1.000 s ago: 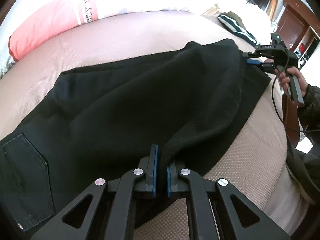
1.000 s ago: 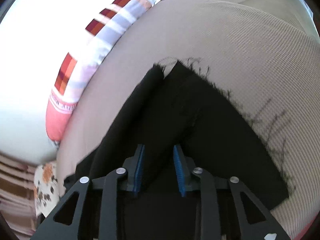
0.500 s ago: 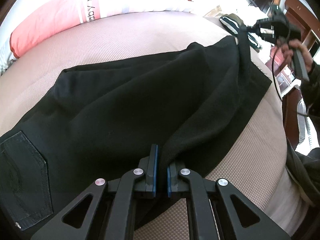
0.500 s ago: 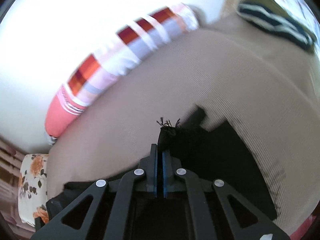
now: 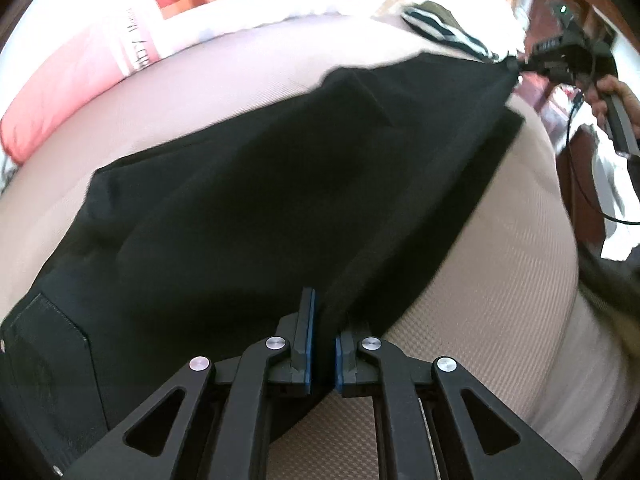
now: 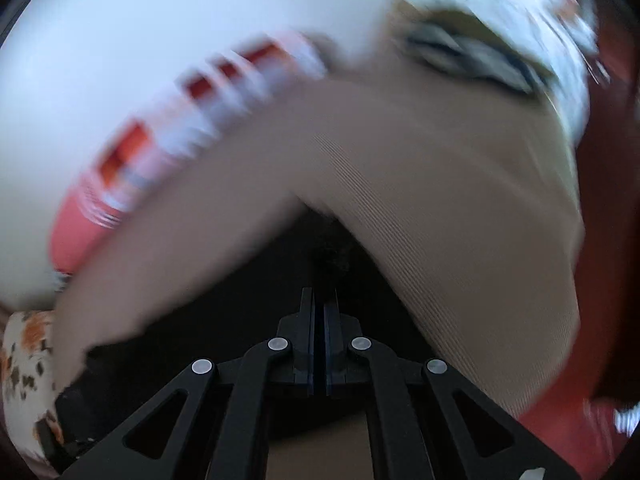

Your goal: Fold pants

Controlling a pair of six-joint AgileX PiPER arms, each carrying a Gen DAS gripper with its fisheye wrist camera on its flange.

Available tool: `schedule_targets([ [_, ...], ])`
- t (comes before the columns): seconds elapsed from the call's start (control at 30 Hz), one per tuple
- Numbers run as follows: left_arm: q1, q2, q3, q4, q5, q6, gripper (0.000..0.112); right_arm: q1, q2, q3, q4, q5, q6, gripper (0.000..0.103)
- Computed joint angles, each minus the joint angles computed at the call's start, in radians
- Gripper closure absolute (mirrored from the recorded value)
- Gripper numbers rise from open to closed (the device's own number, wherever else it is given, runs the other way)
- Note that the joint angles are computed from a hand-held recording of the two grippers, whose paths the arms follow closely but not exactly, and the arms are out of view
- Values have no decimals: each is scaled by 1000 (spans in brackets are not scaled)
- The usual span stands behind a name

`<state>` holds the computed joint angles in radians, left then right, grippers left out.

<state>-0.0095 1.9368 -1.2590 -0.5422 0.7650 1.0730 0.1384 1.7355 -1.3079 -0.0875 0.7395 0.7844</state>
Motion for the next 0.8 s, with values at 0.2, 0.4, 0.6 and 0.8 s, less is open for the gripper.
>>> schedule_targets([
  [0.2,-14,-9,9,16,-7,11,103,-15,-32,253,26,-146,49,101],
  [0.4,-19,-11,17,13,-10,24,102,0,-31,245,-20,-130,84,101],
  [0.6,1,59,-141,58,187,-125,84,-5,-31,214,-32,-71,85,88],
  [0.8,109,75,-257,-89,415,-59,53,-53,-30,84,-22,-15,-65,84],
])
